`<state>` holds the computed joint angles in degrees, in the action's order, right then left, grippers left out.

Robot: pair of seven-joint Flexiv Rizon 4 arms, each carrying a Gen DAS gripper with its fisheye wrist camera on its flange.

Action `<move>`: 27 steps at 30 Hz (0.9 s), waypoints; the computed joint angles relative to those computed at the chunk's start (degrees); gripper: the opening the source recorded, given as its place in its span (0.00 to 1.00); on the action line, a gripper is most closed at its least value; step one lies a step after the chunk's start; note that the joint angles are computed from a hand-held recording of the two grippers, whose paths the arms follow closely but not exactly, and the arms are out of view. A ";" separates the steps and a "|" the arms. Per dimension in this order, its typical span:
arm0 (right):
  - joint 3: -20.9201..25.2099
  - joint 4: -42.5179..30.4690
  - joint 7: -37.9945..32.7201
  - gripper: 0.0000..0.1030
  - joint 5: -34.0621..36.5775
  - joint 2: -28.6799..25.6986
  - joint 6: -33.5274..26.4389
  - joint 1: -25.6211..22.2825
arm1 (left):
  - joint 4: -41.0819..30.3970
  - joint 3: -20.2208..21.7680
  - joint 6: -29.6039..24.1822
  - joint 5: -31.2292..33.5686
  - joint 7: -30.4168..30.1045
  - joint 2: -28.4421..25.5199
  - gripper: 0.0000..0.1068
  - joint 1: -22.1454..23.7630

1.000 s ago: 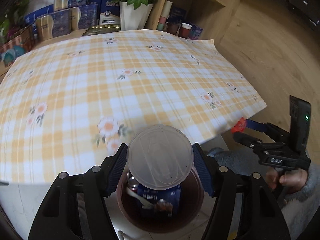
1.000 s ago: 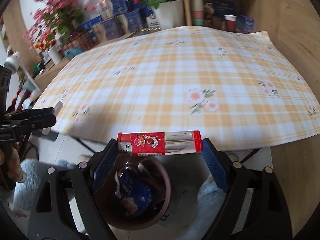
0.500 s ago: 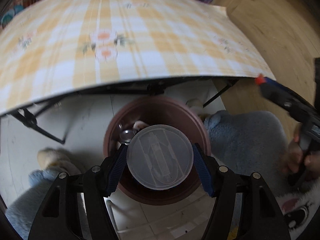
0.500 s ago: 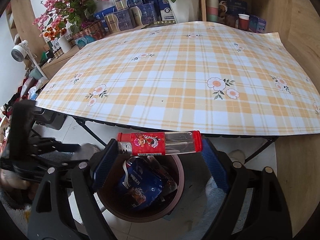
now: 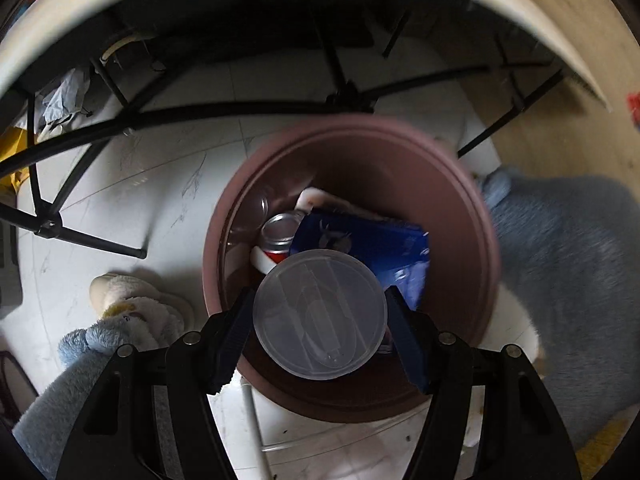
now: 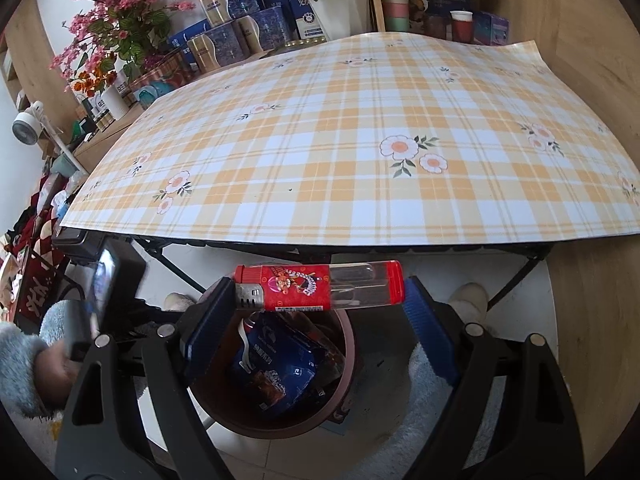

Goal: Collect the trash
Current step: 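Carry the clear lid over the brown bin and open the left gripper, then lower the red tube into the brown bin and open the right gripper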

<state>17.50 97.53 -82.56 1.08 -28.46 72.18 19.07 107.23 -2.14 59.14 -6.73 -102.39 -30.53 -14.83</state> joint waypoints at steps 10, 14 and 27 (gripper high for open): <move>0.02 0.48 -0.38 0.81 -0.53 0.23 -0.12 0.46 | 2.10 -1.60 4.60 -2.82 2.29 0.32 0.82 1.12; 0.22 0.28 -0.80 0.81 -0.50 0.10 -0.72 0.53 | 3.92 -1.25 8.50 -3.19 1.78 2.72 0.88 0.89; 1.99 -2.97 -8.16 0.81 -1.52 -2.45 -8.72 3.22 | 13.34 6.74 27.48 6.66 -6.87 14.75 0.91 -3.57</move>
<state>19.49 94.56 -90.72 -0.44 -30.90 63.45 22.29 120.57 4.60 86.62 -0.07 -109.26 -15.78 -18.39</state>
